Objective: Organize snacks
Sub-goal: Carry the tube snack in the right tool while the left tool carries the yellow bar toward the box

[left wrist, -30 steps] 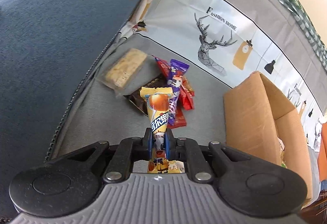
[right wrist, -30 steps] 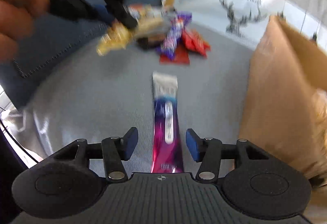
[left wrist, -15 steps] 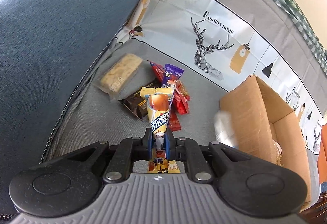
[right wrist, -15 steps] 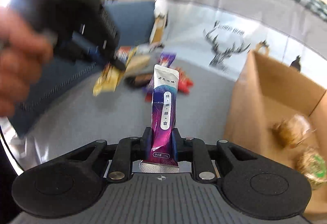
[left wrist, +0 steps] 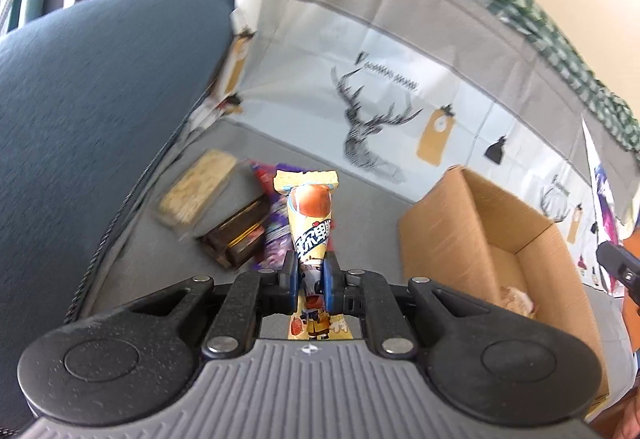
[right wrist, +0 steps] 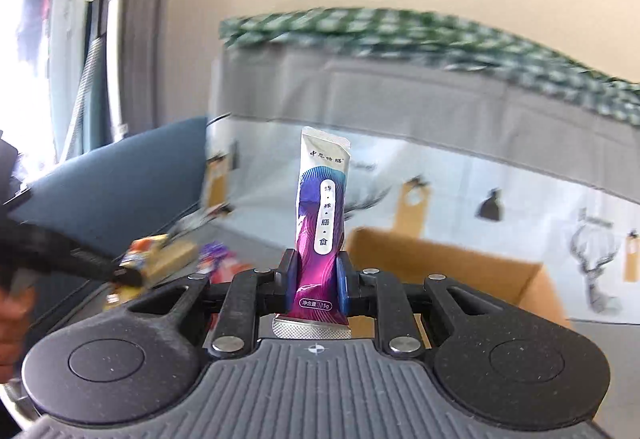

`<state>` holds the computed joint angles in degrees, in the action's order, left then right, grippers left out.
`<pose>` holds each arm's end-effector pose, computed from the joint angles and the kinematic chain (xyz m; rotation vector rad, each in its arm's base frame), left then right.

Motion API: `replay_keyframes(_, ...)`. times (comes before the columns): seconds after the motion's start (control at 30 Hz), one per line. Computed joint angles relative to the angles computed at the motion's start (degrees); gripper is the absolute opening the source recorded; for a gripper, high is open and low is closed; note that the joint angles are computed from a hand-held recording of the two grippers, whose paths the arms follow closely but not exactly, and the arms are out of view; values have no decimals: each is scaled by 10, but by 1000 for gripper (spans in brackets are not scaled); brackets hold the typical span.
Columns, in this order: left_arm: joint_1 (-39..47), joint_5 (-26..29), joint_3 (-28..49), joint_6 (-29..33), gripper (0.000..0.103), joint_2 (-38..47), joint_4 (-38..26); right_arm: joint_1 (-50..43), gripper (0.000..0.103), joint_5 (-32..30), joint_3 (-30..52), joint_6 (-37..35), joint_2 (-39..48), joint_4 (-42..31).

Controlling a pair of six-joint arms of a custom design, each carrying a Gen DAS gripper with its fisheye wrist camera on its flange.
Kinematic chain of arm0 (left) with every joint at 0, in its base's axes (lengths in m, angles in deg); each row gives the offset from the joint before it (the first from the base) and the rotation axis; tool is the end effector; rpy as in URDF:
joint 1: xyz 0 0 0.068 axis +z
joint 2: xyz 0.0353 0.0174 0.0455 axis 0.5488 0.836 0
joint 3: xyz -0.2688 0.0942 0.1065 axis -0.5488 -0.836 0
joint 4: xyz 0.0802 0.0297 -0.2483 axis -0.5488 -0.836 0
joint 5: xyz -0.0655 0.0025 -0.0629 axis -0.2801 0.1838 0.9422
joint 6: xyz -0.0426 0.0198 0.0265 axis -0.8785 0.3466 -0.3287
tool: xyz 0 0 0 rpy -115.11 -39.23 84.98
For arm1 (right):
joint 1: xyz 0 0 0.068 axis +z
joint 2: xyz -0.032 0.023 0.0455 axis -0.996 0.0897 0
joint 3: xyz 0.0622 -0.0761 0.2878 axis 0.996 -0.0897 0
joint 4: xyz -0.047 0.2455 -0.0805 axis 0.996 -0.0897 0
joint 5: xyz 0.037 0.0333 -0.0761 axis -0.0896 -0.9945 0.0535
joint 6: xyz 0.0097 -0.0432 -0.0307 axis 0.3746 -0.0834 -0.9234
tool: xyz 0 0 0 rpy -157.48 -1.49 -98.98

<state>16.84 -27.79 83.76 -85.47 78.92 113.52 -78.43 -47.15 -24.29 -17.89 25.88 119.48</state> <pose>0.2168 -0.0532 0.0896 -0.6356 2.1846 -0.1966 0.2685 0.0454 0.1242 -0.6139 1.8625 0.3447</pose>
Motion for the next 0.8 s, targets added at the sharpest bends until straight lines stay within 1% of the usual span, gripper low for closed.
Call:
replay_keyframes(0.1,-35,-29,13,6,12,10,20,-54,21,-24,21,16,42,8)
replay_keyframes(0.17,-59,-45,27,10,12,21,35,-85,21,-36,32,12,53,-18)
replay_keyframes(0.2,-71,-52,35,13,12,29,43,-96,21,-40,36,12,59,-19)
replay_keyframes(0.27,-94,-60,53,21,12,48,64,-123,21,-60,38,5,69,-10)
replay_keyframes(0.37,-129,-71,88,29,12,78,84,-152,21,-70,41,-18,86,-6)
replay_keyframes(0.63,-195,-77,186,57,12,146,85,-217,21,-84,51,-64,119,-3)
replay_keyframes(0.8,-221,-81,226,75,12,179,83,-241,21,-87,67,-73,135,-17)
